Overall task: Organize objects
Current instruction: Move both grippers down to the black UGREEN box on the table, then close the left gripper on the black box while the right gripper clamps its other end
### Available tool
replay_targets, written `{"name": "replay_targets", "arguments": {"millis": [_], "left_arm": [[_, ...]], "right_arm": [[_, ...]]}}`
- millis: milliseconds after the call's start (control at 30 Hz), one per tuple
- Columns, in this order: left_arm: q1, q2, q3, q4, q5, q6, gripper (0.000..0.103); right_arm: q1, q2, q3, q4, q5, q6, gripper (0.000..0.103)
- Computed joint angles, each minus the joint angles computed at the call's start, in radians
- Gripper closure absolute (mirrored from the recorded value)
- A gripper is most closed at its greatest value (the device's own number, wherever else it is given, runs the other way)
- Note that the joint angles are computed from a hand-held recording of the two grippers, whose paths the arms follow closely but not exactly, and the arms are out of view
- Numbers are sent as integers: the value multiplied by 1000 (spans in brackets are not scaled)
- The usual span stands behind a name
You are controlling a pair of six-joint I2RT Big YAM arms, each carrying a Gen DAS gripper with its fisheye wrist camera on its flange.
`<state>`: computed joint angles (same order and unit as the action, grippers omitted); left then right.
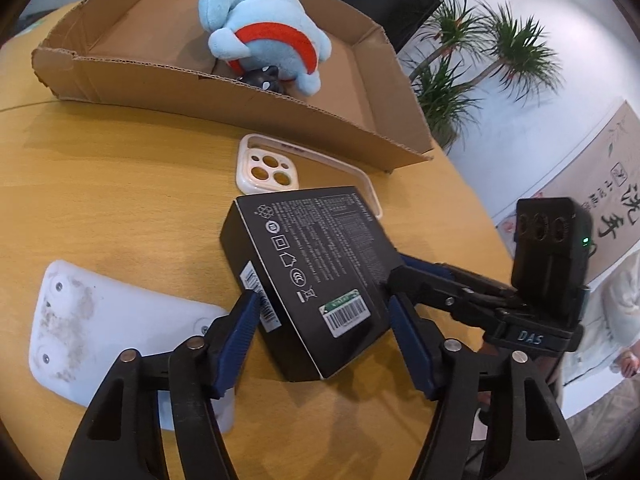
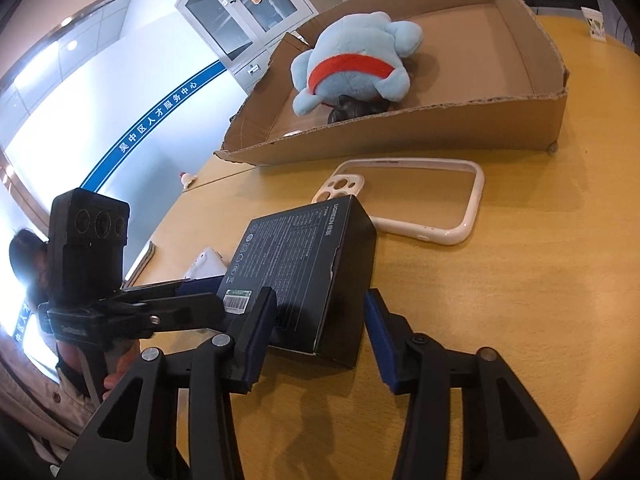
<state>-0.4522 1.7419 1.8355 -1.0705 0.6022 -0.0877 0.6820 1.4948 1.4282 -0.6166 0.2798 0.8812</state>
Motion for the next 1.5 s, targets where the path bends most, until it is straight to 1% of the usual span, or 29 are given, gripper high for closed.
{"name": "replay_targets", "arguments": {"millis": [100, 167, 200, 233, 267, 300, 467, 533, 633, 667, 767, 833, 1067, 1200, 1500], "left_arm": [[-9, 9, 15, -9, -29, 10, 37], [-11, 16, 26, -16, -41, 10, 37], [-12, 18, 28, -17, -41, 6, 37], [-12, 23, 36, -23, -42, 6, 37], [-13, 25, 39, -25, -43, 7, 37], [-15, 28, 43, -28, -44, 6, 37], [-22, 37, 54, -36, -50, 6, 37], [-29, 40, 57, -38, -61, 12, 39], [-40, 46, 68, -51, -62, 26, 39], [-41, 49, 71, -53, -57, 26, 37], [-54, 50, 72, -53, -77, 34, 30], [-55, 52, 75, -54, -77, 38, 30], [-47, 63, 93, -73, -58, 54, 32], [-49, 65, 97, -76, -61, 58, 31], [-48, 58, 88, -70, -61, 58, 32]], "right_arm": [[-4, 6, 7, -6, -6, 1, 59], [-7, 12, 19, -24, -7, 8, 58], [-8, 16, 27, -35, -10, 13, 56], [-9, 22, 37, -53, -10, 22, 50], [-10, 27, 45, -68, -8, 29, 48], [-10, 28, 46, -66, -11, 32, 47], [-11, 38, 63, -82, -13, 47, 48], [-15, 33, 57, -79, -23, 65, 53], [-13, 27, 61, -104, -9, 79, 54], [-12, 26, 63, -113, -4, 85, 54], [-13, 12, 44, -100, -7, 97, 56], [-14, 4, 32, -88, -9, 104, 58], [-21, -5, 20, -70, -24, 107, 58], [-26, -12, 3, -47, -41, 117, 58], [-27, -13, 3, -48, -46, 113, 58]]}}
